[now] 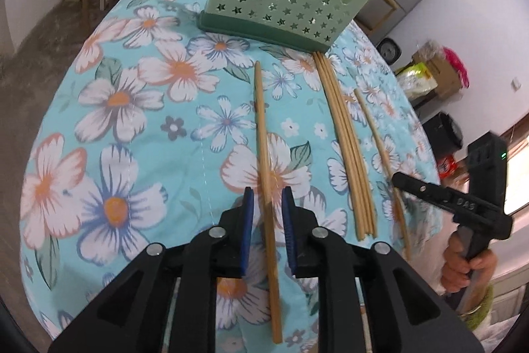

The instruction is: Organize utensils

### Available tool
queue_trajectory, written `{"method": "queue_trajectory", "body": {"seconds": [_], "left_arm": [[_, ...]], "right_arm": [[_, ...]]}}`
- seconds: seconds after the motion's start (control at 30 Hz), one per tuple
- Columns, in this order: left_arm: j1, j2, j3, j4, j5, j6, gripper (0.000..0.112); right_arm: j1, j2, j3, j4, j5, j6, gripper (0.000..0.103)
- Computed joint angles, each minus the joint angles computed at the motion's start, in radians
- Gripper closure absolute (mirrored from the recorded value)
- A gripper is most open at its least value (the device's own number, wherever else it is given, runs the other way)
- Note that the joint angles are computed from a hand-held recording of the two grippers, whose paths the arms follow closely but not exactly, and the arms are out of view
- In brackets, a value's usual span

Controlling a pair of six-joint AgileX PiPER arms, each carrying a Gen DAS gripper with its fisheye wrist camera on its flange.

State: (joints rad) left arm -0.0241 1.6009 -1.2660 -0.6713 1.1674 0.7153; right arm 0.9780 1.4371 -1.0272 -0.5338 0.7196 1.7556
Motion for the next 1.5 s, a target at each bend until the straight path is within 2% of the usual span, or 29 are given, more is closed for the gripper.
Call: {"method": "queue_trajectory", "body": {"seconds": [0.17,0.47,0.8,0.97,1.1,1.2,1.33,1.5], "left_arm": [[-0.064,0.034,-0.046,0.087,-0.043,-0.038,0.095],[-0.165,0.163,-0.226,0.184,-0.069,-0.152,0.095],[-0.217,0.261,-0.371,0.234,-0.074,-0.214,0.095],[-0.231,0.269,-0.38,0.254,-0.1,-0.23,0.096],[-0.261,0.256,-0.356,0.3,-0.158,-0.256,0.103],[-0.272,0.244,-0.338,0.323,-0.19,-0.271,0.105],[-0.273,0.235,-0.338,0.316,-0.189,-0.289,0.106],[-0.262,0.191,-0.33,0.288,-0.186,-0.282,0.107]], "right_arm": [[-0.028,0.054,-0.062,0.02,0.043,-0.084,0.077],[-0.122,0.109,-0.107,0.054,0.023,-0.219,0.077],[-0.214,0.166,-0.165,0.099,0.005,-0.34,0.086],[-0.232,0.178,-0.17,0.098,-0.008,-0.339,0.09],[-0.236,0.172,-0.165,0.094,-0.015,-0.321,0.097],[-0.243,0.157,-0.145,0.097,-0.039,-0.313,0.098],[-0.249,0.126,-0.125,0.101,-0.061,-0.312,0.099],[-0.223,0.076,-0.13,0.051,-0.023,-0.282,0.099]]}}
